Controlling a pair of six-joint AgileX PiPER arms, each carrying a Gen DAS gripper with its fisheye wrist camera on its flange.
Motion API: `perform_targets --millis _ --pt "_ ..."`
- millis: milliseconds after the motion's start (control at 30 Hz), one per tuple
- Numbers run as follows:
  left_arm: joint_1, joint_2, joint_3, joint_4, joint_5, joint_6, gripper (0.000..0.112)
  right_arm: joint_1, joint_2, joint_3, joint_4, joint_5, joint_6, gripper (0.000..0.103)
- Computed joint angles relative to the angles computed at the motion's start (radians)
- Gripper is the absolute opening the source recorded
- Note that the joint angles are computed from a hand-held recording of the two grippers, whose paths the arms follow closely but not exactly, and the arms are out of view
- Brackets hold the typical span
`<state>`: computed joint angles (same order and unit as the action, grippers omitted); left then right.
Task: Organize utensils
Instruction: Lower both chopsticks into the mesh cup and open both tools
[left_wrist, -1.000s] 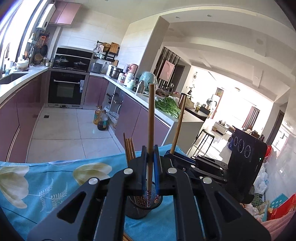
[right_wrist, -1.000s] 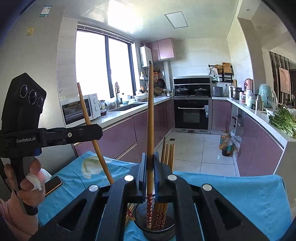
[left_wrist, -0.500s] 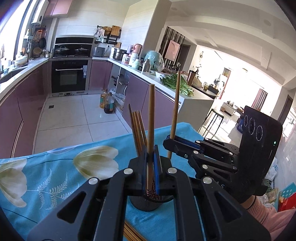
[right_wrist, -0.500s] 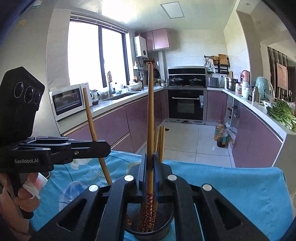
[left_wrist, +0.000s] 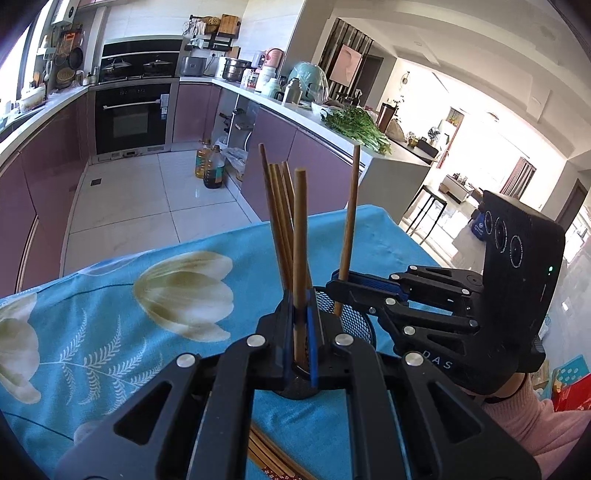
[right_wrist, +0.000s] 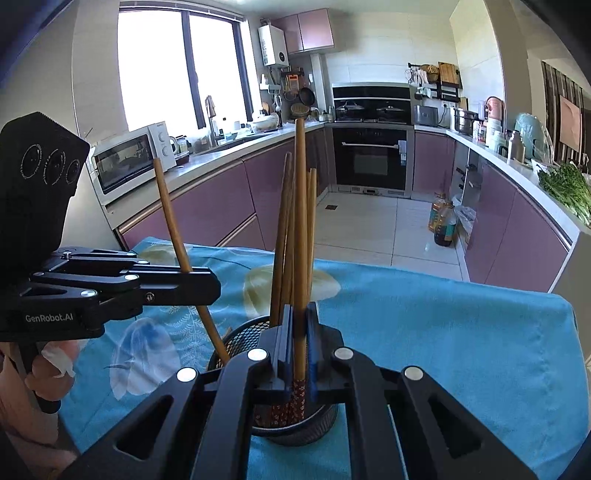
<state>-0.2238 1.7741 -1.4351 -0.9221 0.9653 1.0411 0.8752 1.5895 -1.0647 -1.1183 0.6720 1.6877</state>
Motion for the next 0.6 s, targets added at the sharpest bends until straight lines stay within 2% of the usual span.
perform_targets --millis 300,600 --pt "-0.035 0.052 -0.061 0.033 -0.032 -0.073 0.008 -0.039 0.004 0.008 0.012 -0.049 0.008 0.006" --pt "-0.060 0.076 -0.050 0.054 -0.075 -0.093 0.008 -0.044 -0.006 0.026 -0.010 -0.058 0.049 0.008"
